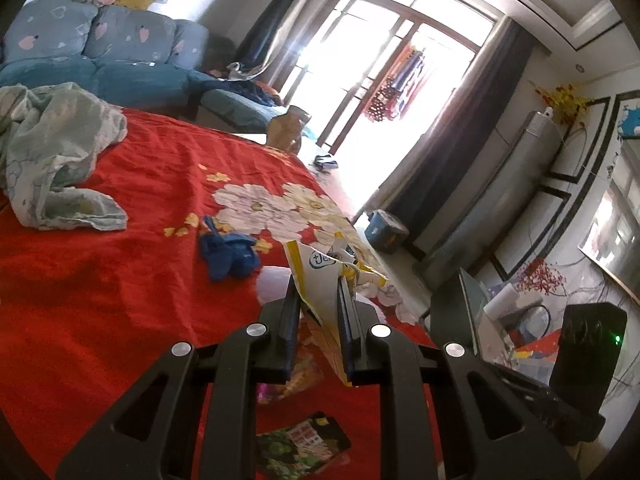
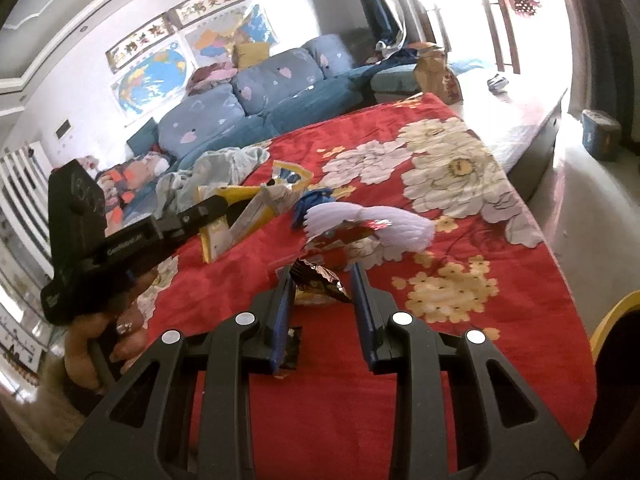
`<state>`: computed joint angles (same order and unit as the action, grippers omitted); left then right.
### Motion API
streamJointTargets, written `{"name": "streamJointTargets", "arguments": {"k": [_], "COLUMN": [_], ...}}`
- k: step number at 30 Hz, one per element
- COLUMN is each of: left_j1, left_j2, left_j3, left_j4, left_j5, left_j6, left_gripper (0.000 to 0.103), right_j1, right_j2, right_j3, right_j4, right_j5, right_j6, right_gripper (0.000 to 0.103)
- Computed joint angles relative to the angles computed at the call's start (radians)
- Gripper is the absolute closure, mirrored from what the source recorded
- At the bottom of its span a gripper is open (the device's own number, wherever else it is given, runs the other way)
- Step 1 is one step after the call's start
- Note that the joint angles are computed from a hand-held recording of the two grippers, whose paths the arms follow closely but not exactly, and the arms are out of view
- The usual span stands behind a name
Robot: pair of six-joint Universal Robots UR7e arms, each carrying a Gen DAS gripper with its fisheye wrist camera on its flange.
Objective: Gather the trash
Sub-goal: 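Grasp the yellow-white chip bag with the left tool while the right tool grasps a dark snack wrapper, then carry the chip bag and dark wrapper over the yellow-rimmed bin with both tools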
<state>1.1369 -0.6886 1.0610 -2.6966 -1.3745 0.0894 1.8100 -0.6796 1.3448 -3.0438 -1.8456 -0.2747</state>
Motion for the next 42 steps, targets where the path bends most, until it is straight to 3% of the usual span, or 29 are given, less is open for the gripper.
{"name": "streamJointTargets", "arguments": {"k": [42], "left_j1": [-0.091], "left_j2": [0.003], "left_j3": [0.097], "left_j4": [0.059], "left_j5": [-0.09], "left_j6": [0.113], "left_gripper": [0.086], "right_j1": [-0.064], "right_j2": [-0.184], "right_j3": [0.183], "right_j4": [-0.276], "right_j5": [-0.105], "right_j6": [0.065], "right_gripper": [0.08]}}
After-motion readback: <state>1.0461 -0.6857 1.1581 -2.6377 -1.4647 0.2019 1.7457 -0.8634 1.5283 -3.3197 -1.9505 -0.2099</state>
